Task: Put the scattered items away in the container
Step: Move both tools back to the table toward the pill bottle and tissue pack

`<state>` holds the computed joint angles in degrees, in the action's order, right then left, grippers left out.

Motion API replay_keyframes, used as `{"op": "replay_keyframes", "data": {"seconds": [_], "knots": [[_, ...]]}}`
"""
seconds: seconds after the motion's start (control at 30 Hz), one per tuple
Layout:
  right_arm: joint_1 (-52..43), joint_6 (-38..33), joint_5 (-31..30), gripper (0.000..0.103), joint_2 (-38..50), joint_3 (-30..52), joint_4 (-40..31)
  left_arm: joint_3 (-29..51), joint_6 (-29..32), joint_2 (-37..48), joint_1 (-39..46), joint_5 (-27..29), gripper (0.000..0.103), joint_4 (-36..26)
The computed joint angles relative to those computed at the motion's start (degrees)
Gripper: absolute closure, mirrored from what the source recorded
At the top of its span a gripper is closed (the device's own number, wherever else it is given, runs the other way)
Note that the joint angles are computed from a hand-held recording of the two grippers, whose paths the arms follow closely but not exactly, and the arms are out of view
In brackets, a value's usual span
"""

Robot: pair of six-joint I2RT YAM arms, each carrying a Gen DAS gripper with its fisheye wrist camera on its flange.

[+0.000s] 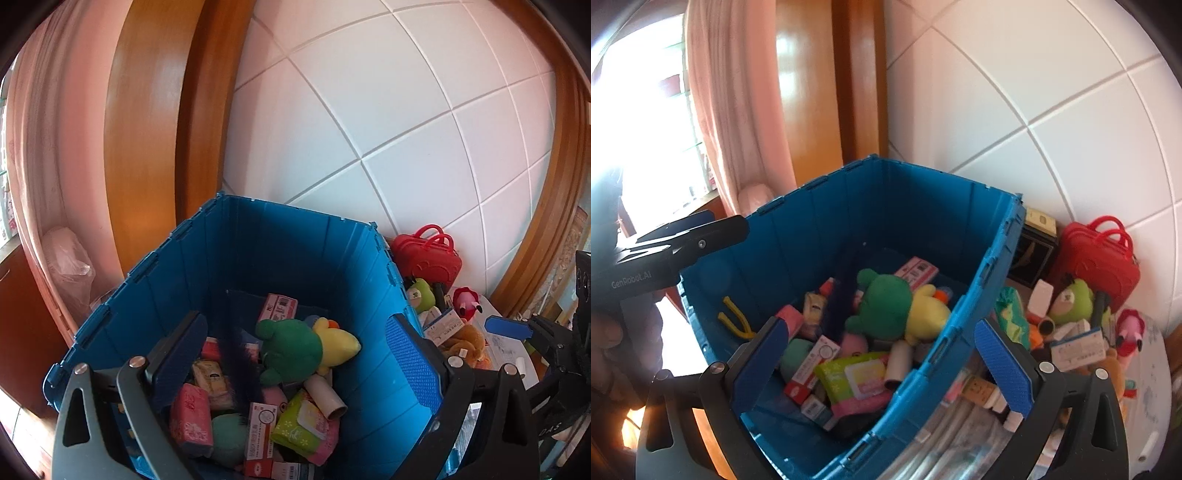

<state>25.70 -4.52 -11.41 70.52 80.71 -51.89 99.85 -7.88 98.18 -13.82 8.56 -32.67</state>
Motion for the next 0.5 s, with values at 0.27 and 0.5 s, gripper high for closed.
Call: {"op": "replay_keyframes", "data": {"seconds": [0.27, 0.5], "knots": [[-17.9, -6.6, -8.2, 0.000, -4.7, -4.2, -3.1, 4.9, -0.6, 3.1, -9.3, -3.2, 0.005, -2.2], [-37.9, -18.3, -17.6, 0.000, -4.1, -4.9, -7.6, 13.1, -1.3, 9.0, -17.9, -6.0, 0.005, -5.5]]}}
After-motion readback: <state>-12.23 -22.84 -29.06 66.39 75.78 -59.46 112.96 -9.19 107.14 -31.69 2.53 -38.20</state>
